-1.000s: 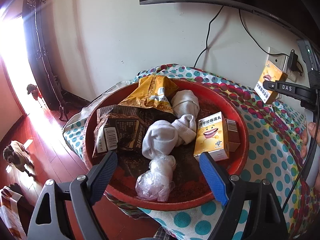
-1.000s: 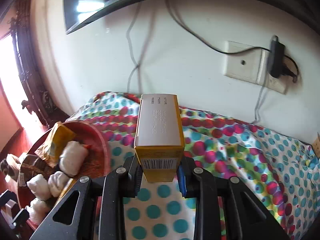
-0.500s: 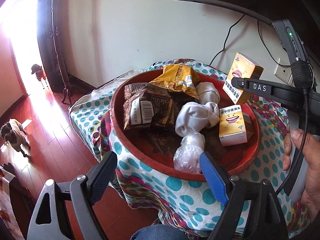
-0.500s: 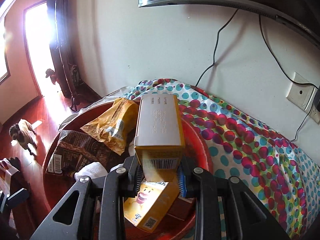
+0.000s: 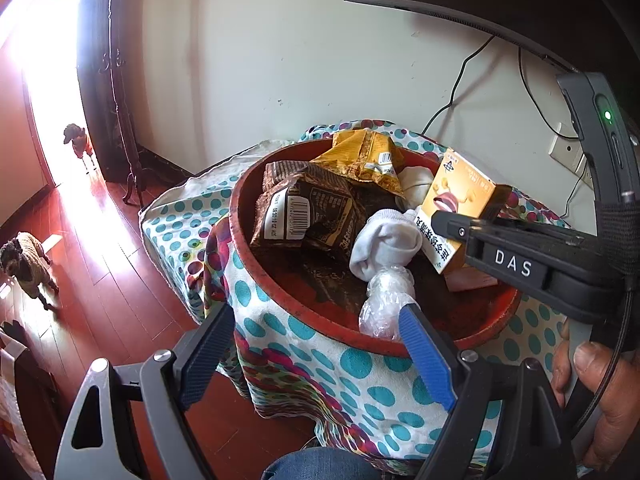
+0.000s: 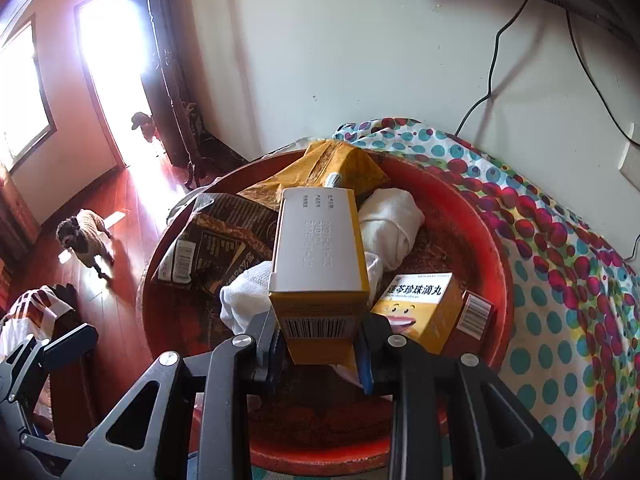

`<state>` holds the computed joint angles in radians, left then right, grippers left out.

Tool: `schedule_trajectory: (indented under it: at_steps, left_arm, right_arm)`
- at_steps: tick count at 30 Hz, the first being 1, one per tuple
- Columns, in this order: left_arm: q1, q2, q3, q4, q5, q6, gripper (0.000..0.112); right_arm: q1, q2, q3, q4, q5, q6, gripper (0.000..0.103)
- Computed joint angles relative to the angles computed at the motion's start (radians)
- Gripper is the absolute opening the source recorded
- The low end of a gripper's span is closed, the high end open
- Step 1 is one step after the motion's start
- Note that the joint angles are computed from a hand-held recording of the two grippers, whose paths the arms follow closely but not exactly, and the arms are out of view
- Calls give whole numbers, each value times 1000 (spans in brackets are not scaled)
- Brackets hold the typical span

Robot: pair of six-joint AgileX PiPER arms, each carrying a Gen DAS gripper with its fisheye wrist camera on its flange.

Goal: Organize objects
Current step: 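Carry the tall yellow box into the basin and open the right gripper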

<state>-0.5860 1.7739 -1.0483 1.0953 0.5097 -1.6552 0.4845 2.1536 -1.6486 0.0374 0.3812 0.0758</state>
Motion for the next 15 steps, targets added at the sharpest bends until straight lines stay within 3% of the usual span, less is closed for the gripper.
schedule_trajectory:
  at_steps: [5, 9, 15]
  left_arm:
    - [-3, 10, -3, -6, -1, 7, 87]
    - [-12, 15, -7, -4, 7, 7, 87]
    - [-8, 19, -9, -6, 5, 13, 87]
  right_arm:
    - [0, 50, -65, -138, 90, 121, 27]
    - [-15, 103, -150, -78, 112, 96, 27]
    - [10, 147, -248, -159, 179, 149, 27]
